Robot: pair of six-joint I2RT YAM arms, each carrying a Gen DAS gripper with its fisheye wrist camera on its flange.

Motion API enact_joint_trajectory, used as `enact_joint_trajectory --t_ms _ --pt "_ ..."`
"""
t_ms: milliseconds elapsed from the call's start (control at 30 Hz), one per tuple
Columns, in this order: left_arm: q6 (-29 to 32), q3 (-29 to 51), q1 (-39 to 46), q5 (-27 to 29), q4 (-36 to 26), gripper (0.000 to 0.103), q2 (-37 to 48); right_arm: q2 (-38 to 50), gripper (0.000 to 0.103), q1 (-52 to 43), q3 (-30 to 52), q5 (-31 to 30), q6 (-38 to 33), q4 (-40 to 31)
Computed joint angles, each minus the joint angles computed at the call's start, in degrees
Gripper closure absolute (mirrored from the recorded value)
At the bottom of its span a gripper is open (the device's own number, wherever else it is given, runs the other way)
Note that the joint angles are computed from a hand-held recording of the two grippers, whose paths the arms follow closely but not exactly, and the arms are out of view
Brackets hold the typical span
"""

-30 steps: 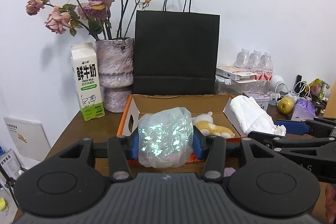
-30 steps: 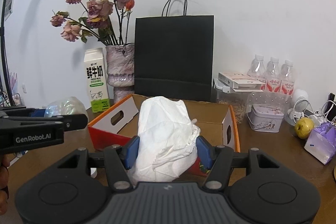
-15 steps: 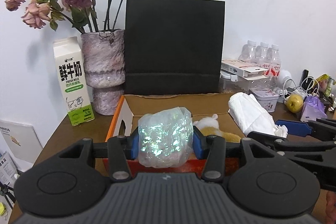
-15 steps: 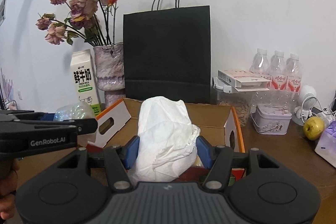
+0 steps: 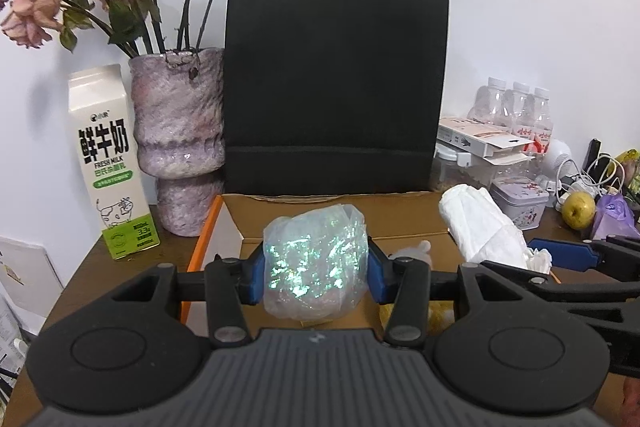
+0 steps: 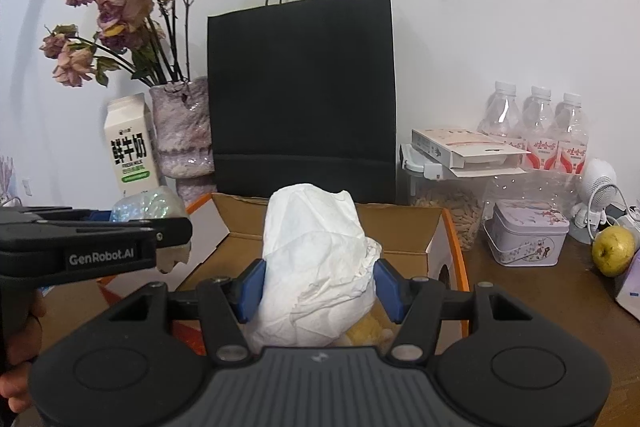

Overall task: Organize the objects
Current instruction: 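Carry the iridescent bag and white cloth over the red box with both tools, then open both tools to drop the bag and cloth into the box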

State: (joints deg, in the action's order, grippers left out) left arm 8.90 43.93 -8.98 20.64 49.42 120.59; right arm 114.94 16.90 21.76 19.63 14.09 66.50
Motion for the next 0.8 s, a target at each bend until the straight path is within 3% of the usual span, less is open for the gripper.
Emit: enact_joint_trajectory --t_ms 400,567,633,700,733,800 --pt "-0.1 13.0 -1.1 -1.4 -9.7 0.055 7.6 5.4 0.046 -4.8 7.6 -3.2 -2.1 -3.8" --pt "-0.5 14.9 -1.3 -2.2 -10.8 0.052 9.4 7.1 0.045 -6.2 9.4 -4.0 -2.0 -4.8" --pt "-0.8 15.2 -1.3 -2.4 -10.8 0.045 9.6 7.7 0.039 -7.1 10.2 -5.3 -1.4 -5.7" --pt "-0.9 15.3 -1.3 -2.2 -10.6 0.011 9.5 8.2 0.030 -7.4 10.9 -5.5 -1.1 -6.9" --pt "-1.1 14.6 -1.3 -2.5 -9.0 0.000 9.4 8.3 0.022 -7.4 11.2 -5.4 -1.0 -7.3" --pt "-1.4 13.5 -1.3 -2.9 -6.0 0.000 9.4 8.4 0.006 -7.2 11.3 -4.7 -0.8 -7.2"
